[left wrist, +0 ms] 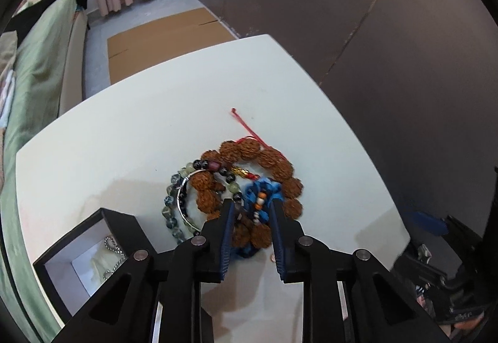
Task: Organize jewelry
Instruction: 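Reach the left gripper into the pile and grasp the black bead bracelet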
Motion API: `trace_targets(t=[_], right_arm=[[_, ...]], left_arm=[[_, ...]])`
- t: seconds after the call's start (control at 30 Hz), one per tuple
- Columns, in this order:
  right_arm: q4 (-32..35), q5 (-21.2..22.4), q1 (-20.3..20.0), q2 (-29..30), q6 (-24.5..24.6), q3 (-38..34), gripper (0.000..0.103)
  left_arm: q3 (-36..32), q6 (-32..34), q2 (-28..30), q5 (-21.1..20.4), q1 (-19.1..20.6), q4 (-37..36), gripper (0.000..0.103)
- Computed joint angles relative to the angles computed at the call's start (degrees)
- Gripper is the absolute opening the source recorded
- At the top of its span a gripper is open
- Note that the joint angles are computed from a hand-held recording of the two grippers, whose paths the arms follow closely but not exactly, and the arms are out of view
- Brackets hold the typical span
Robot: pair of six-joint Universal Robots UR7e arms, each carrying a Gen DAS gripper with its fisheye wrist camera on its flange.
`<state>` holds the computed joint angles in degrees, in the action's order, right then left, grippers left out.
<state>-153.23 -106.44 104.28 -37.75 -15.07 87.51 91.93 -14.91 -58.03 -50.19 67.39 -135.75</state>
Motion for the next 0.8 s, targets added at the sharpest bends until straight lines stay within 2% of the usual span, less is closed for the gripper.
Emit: trace_targets(t=[0.1, 0.13, 0.43, 0.63, 0.67, 0.7, 0.73, 0.8], right_arm=[[0.6, 0.4, 0.1, 0.2, -0.5, -0.3, 0.089], [1.0, 0.4, 0.3, 0.4, -0.8, -0.5, 0.089], [6.2, 1.7, 1.2, 2.8, -4.1, -3.0, 0.089], [6.4, 2.0, 0.9, 2.4, -3.3, -2.5, 0.089], [6.3, 1.9, 0.8, 2.2, -3.0, -2.2, 0.089], [6.2, 1.7, 0.7, 2.0, -2.7, -2.1, 0.089], [6.0, 1.6, 0.5, 1.7, -2.4, -1.9, 0.089], [5.8, 1.6, 0.2, 1.3, -1.8, -1.6, 0.089]], left_arm=[[-0.5, -0.8, 0.3, 0.1, 0.5, 0.4, 0.002], [-0.1, -0.6, 0.0, -0.4, 0.6, -0.3, 0.0], [2.9, 2.6, -3.1, -1.3, -0.9, -5.8, 0.0], [-0.9, -0.5, -1.3, -3.2, 0.1, 0.5, 0.001], [-0.9, -0.7, -1.2, -3.3, 0.1, 1.1, 0.002], [-1.1, -0.6, -0.9, -3.0, -0.1, 1.6, 0.009], [-1.0, -0.6, -0.9, -3.0, -0.2, 1.7, 0.025], [-1.0, -0.4, -0.7, -3.4, -0.2, 1.4, 0.047]])
